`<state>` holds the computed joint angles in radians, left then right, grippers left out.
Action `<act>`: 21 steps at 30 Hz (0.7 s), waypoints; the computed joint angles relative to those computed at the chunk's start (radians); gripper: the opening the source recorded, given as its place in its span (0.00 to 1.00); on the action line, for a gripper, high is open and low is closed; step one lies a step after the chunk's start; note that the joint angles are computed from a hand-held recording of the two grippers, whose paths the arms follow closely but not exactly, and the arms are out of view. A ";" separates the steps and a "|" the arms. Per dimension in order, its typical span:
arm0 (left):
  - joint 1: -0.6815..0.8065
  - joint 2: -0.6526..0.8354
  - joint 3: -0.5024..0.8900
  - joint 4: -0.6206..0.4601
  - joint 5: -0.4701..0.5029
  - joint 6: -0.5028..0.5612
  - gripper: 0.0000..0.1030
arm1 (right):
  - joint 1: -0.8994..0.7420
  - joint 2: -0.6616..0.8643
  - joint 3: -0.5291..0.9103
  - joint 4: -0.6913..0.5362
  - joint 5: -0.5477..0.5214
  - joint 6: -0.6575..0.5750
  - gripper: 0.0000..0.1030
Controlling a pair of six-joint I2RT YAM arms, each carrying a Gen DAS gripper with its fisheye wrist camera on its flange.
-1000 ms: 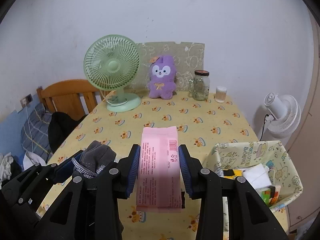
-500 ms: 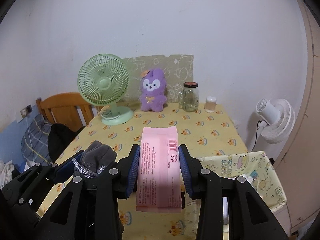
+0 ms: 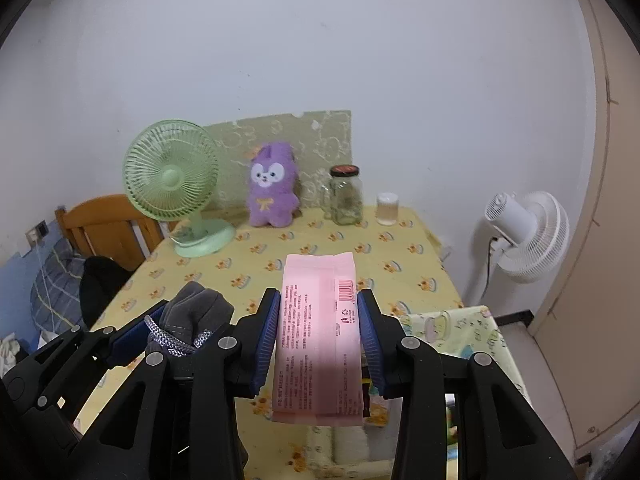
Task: Organize soft objects
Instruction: 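Carry the pink packet with the right tool while the left tool carries the grey pouch toward the box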
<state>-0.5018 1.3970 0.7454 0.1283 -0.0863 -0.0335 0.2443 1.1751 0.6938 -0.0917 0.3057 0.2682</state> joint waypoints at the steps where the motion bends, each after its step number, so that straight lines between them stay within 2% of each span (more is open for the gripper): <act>1: -0.011 0.007 0.007 0.000 -0.005 -0.002 0.41 | -0.014 -0.005 -0.003 0.000 -0.009 -0.004 0.41; 15: -0.132 0.153 0.112 0.001 -0.035 -0.031 0.41 | -0.213 -0.037 -0.058 0.011 -0.109 -0.048 0.41; 21: -0.175 0.230 0.150 0.014 -0.053 -0.039 0.41 | -0.307 0.000 -0.096 0.071 -0.173 -0.069 0.41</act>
<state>-0.6771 1.6273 0.8950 0.1418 -0.1389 -0.0723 -0.0631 1.1754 0.5979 -0.0212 0.1327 0.1995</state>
